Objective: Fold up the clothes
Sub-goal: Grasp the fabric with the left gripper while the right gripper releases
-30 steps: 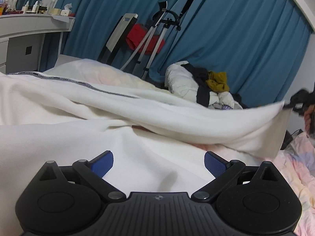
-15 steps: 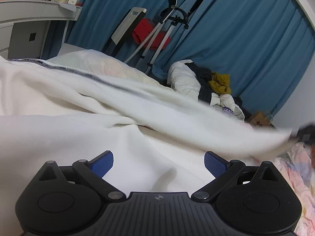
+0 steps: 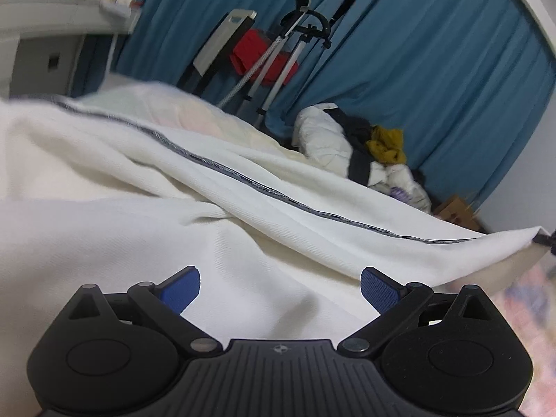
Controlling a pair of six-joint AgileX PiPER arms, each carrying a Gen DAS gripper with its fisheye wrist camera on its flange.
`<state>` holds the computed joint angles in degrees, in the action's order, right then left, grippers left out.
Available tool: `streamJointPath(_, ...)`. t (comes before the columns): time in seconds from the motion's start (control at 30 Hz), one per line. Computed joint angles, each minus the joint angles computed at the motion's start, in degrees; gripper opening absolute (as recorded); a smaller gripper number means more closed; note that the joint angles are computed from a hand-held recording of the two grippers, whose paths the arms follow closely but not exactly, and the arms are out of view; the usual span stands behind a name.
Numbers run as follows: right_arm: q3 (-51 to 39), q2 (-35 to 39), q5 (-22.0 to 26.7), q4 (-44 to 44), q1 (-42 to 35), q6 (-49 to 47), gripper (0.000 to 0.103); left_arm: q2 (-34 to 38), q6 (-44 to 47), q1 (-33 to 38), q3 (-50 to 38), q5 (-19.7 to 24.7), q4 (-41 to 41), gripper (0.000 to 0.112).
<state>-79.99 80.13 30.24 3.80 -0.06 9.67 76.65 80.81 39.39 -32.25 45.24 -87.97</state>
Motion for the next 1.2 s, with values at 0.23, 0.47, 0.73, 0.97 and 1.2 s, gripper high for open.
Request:
streamJointPath(0.23, -1.97, -6.61, 0.94, 10.24, -1.84, -10.32, 0.009, 15.38, -16.8, 5.09, -12.17, 15.17, 3.05, 0.1)
streamJointPath(0.47, -2.11, -9.71, 4.05, 19.73, -6.6, -20.21, 0.009, 24.93, -28.08, 2.02, -21.57, 12.73, 2.45, 0.056)
streamJointPath(0.73, 1.49, -7.54, 3.59, 22.2, -9.55, -24.33, 0.009, 22.72, -30.63, 5.39, -29.68, 16.85, 2.78, 0.003)
streamJointPath(0.97, -17.3, 20.87, -3.0, 9.89, -3.27, -10.53, 0.009, 34.31, -47.05, -7.97, -53.87, 1.86, 12.93, 0.003)
streamJointPath(1.2, -36.24, 43.82, -2.91, -0.27, 1.02, 3.62, 0.01, 53.74, -71.68, -16.55, -82.24, -1.55, 41.01, 0.004)
